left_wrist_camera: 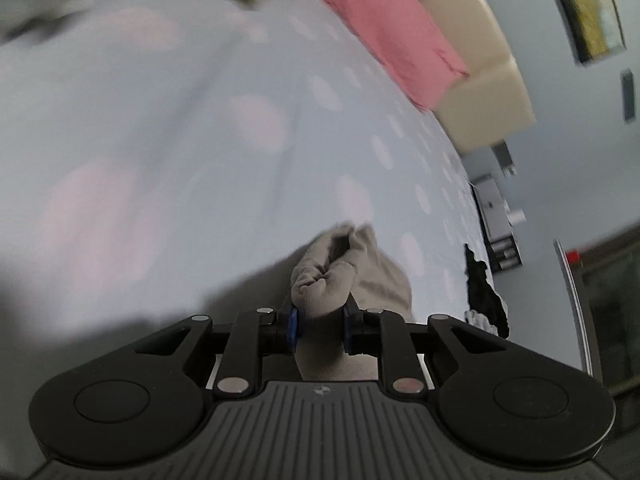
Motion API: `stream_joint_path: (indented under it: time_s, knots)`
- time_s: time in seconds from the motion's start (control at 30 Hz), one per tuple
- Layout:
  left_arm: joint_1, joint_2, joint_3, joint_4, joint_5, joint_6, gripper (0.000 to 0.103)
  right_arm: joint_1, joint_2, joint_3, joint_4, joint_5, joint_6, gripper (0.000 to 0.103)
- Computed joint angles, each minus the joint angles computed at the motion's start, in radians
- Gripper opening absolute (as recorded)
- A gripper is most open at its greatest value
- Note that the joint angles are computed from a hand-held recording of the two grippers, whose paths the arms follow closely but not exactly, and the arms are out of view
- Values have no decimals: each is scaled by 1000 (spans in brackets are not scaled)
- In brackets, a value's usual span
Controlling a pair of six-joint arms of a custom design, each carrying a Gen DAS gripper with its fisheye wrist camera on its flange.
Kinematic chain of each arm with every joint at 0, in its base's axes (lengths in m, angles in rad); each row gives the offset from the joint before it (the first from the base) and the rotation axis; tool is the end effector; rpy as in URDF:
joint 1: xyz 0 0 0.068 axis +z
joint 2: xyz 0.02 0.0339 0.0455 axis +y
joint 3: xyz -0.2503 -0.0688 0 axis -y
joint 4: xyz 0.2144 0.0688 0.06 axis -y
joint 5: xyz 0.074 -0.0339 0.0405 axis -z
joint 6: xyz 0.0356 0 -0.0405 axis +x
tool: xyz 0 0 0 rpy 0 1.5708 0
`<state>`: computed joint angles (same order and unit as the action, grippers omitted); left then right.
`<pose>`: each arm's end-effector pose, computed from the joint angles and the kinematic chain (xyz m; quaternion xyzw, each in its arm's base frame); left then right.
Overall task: Fold clothes
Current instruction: 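Carry the folded shirt with both tools to the stack of clothes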
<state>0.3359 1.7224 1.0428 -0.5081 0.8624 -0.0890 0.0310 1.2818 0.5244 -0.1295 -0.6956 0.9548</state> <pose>0.2908 0.0729 0.1827 -0.1103 0.8886 -0.3859 0.2222 0.2089 0.0293 0.1712 0.2924 0.8438 0.4320 0.1258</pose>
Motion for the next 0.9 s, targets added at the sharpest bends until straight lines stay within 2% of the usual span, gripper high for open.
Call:
stream_joint_path:
  time_s: [0.1,0.17,0.23,0.3,0.37,0.43,0.5,0.53,0.57,0.63,0.7,0.83,0.9]
  knots:
    - [158,-136,-125,-167,9,180,17,-6,25,33,-132,-69,-164,8]
    - [285,-206,-181,-316,11,343,18,-52,63,67,-263,-123,-332,8]
    - [382,-253,-219,-458,5,515,18,-76,45,50,-358,-133,-458,8]
    - [418,-284,-249,-533,-34,648,18,-95,47,56,-428,-121,-560,8]
    - [428,-291,-275,-542,-59,681,19,-145,11,33,-520,-117,-679,8]
    - [400,-264,-263,-537,-88,664,21,-143,43,56,-522,-98,-708,11]
    - [361,-241,-214,-549,-137,668,32,-120,44,94,-569,-44,-799,30]
    - [349,-239,-189,-558,-163,678,35,-98,34,114,-586,-4,-837,54]
    - [351,-252,-169,-567,-190,696,39,-81,2,130,-602,32,-880,59]
    - [357,-305,-145,-581,-226,752,41,-43,-66,173,-628,112,-934,61]
    - [353,-368,-126,-571,-235,794,42,-29,-110,194,-619,159,-934,61]
    - [336,-344,-98,-574,-158,806,45,-37,-116,197,-555,183,-884,61]
    - [296,-316,-106,-555,-135,769,42,46,-57,211,-469,236,-800,59]
